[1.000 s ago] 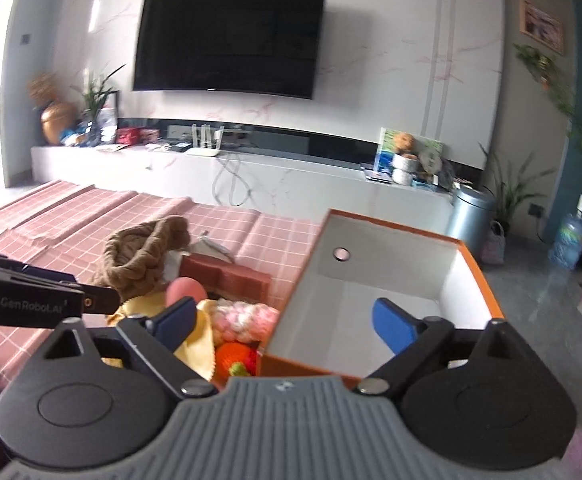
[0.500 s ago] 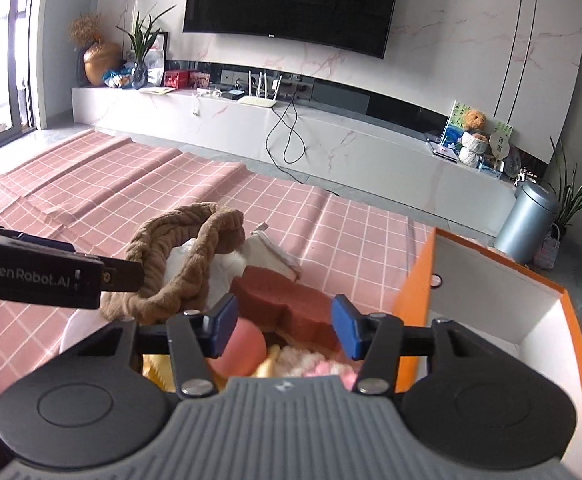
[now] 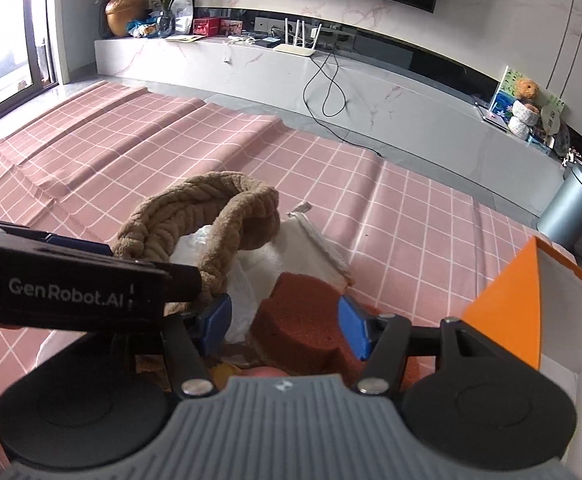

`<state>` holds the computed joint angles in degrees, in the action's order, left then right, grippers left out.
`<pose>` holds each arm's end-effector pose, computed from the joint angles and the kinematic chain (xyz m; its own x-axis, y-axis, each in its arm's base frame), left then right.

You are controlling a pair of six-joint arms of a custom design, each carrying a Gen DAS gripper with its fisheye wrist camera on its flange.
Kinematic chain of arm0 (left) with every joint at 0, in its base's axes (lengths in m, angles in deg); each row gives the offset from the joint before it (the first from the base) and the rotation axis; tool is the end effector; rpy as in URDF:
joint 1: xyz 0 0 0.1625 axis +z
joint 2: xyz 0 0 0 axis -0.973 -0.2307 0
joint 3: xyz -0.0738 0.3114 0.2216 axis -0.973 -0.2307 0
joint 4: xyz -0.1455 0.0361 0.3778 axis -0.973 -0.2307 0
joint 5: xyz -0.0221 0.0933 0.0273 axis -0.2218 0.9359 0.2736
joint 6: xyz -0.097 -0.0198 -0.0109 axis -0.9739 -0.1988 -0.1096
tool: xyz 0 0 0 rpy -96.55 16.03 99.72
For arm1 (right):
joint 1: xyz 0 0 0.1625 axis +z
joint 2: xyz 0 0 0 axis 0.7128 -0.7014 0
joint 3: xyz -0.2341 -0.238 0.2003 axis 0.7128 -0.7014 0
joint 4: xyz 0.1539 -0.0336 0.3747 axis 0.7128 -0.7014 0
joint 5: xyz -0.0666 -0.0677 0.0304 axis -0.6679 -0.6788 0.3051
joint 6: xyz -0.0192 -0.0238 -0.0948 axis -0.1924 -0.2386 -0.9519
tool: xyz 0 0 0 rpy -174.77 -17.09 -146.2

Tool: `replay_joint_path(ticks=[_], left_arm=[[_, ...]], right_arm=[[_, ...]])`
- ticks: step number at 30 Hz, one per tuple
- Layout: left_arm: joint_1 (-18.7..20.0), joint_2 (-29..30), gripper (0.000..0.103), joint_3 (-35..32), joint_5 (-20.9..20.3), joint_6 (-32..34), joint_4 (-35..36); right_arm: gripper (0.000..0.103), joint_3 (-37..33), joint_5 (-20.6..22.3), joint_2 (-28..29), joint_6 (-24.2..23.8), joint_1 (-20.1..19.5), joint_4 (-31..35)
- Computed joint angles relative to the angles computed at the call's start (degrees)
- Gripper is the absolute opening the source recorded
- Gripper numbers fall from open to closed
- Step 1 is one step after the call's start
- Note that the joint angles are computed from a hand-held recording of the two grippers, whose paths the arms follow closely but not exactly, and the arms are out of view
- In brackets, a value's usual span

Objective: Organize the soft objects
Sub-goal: 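Grasp the brown knitted scarf with the left tool while the right tool grasps the red sponge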

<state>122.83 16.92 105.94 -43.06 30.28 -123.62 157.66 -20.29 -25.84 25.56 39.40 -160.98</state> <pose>-0.3892 -0.6910 -0.0254 -0.9082 0.0285 -0.4175 0.2738 0.7949 -0.5415 0.0398 -0.6919 0.3094 -0.6009 -0.3561 0.7156 -0.7037 0.6603 -0.2623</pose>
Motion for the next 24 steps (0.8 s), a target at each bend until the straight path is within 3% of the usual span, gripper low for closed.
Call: replay_joint_path(ticks=[7, 14, 16, 17, 19, 22, 24], left_arm=[[1.1, 0.9, 0.098, -3.9, 0.4, -3.3, 6.5], [1.8, 1.3, 0.098, -4.1, 0.1, -5.9, 8.3], [2.1, 1.7, 0.083, -4.5, 0.3, -6.4, 9.4], [2.4, 1.4, 0.081, -3.4, -0.7, -5.6, 7.1], [2.2, 1.3, 0.062, -2.7, -0.6, -4.0, 5.4], [1.5, 1.4, 0.045, -1.9, 1.4, -0.6, 2.3], [1.0, 1.5, 0.039, -1.0, 2.5, 2.3, -0.6]], right_arm=[[0.052, -0.9, 5.1, -0.2, 1.7, -0.5, 6.5], [0.052, -0.5, 5.5, 0.2, -0.2, -0.2, 9.1], [0.052, -0.2, 4.8, 0.0, -0.9, -0.1, 8.5], [0.054, -0.5, 4.5, -0.1, -1.0, -0.2, 8.8], [0.055, -0.8, 4.1, -0.7, -0.8, -0.3, 9.6], [0.056, -1.5, 3.3, -1.7, -1.6, -0.4, 11.2], [0.057, -1.9, 2.3, -2.1, -2.9, -0.3, 11.5]])
